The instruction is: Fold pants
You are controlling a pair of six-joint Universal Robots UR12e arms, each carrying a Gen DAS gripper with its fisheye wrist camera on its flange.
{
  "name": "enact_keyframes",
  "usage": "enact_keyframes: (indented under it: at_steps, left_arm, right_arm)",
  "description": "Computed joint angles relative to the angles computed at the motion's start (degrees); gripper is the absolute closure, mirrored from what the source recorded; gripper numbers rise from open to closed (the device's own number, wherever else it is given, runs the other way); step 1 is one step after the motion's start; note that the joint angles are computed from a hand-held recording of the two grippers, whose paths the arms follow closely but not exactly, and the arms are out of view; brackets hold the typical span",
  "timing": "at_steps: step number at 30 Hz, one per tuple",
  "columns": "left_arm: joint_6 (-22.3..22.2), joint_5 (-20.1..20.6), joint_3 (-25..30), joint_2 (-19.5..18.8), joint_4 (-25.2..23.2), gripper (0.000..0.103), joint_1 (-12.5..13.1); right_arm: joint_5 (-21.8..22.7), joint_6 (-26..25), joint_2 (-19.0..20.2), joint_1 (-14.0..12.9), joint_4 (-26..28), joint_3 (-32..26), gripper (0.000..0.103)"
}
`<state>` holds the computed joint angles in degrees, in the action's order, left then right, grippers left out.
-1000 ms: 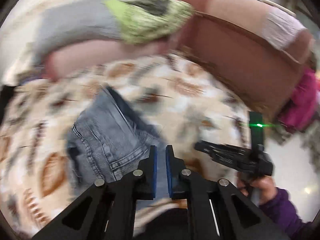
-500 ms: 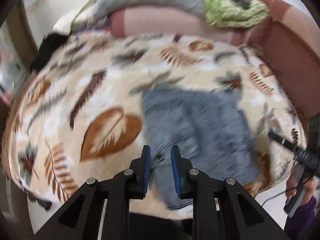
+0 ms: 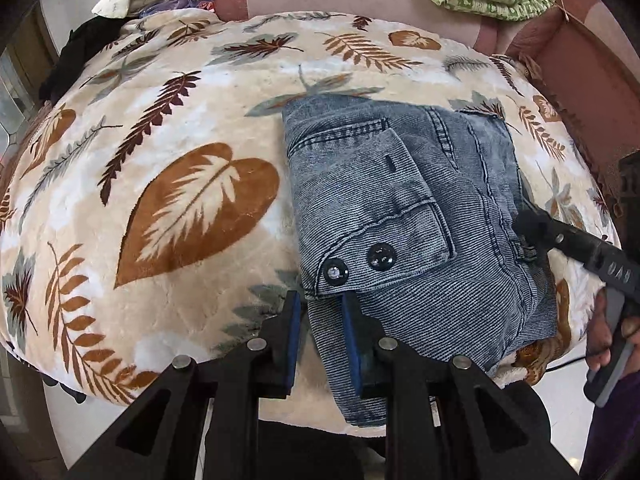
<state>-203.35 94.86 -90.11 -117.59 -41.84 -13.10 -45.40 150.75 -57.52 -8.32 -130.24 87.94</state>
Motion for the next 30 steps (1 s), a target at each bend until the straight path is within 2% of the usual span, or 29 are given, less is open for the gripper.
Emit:
enact_keyframes:
  at_steps: [1, 2, 4, 7, 11, 13, 15, 16, 18, 20, 22, 24, 25, 27, 30]
  left_arm:
    - [-0.02, 0.24, -0.08, 0.02, 0.02, 0.082, -0.03]
    - [-0.13, 0.13, -0.03, 0.08, -0.05, 0.082, 0.08]
    - [-0.86, -0.27, -0.54, 0.48, 0.35, 0.082, 0.27]
    - [-1.26, -0.4, -1.35, 1.21, 1.29, 0.082, 0.47]
    - [-0.68, 0.1, -2.02, 2.11, 4.01, 0.082, 0.28]
    - [0.59, -0.08, -1.76, 1.97, 4.97, 0.076, -0.09]
    - [1.68, 0.36, -1.09, 1.34, 4.33, 0.065, -0.62]
    - [2.02, 0.8, -0.8, 0.93, 4.01, 0.063, -0.91]
    - [2.79, 0.62, -0.15, 0.12, 2.54, 0.063, -1.19]
    - [2.73, 0.26, 0.46, -0.27, 0.77, 0.063, -1.25]
    - [3.06, 1.0, 0.67, -0.04, 1.89, 0.063, -1.24]
    - [3.23, 2.92, 1.36, -0.01, 3.19, 0.062, -1.3]
    - [3.49, 3.82, 1.99, -0.24, 3.6, 0.059, -1.26]
    - [3.55, 5.66, 3.51, -0.96, 3.25, 0.052, -1.41]
    - [4.99, 7.88, 7.11, -3.47, 1.16, 0.051, -1.73]
  right_arm:
    - [-1.36, -1.02, -0.49, 0.45, -0.46, 0.4, 0.081]
    - [-3.28, -0.53, -0.99, 0.95, -2.21, 0.97, 0.087]
    - [-3.6, 0.56, -1.72, 1.05, -3.07, 1.58, 0.09]
    - [-1.15, 1.79, -3.34, 0.08, -5.25, 3.18, 0.092]
    - [3.8, 5.57, -6.55, -2.49, -10.24, 6.91, 0.092]
    - [4.42, 7.15, -7.54, -3.29, -11.93, 8.42, 0.092]
    - [1.31, 9.05, -8.16, -3.78, -14.06, 10.34, 0.092]
    - [0.33, 9.81, -8.13, -3.97, -13.38, 10.74, 0.092]
    - [-3.62, 12.64, -7.24, -4.11, -10.78, 11.01, 0.087]
    - [-8.2, 12.7, -6.76, -3.63, -8.81, 10.89, 0.081]
    - [-6.79, 13.33, -6.92, -4.01, -8.44, 10.96, 0.081]
    - [-3.1, 15.12, -7.39, -4.62, -13.38, 11.52, 0.08]
    - [-2.47, 16.34, -7.6, -4.56, -17.58, 11.64, 0.077]
    - [-1.34, 16.65, -7.51, -4.1, -20.43, 10.81, 0.077]
    - [-2.55, 15.73, -6.27, -2.11, -18.95, 7.93, 0.077]
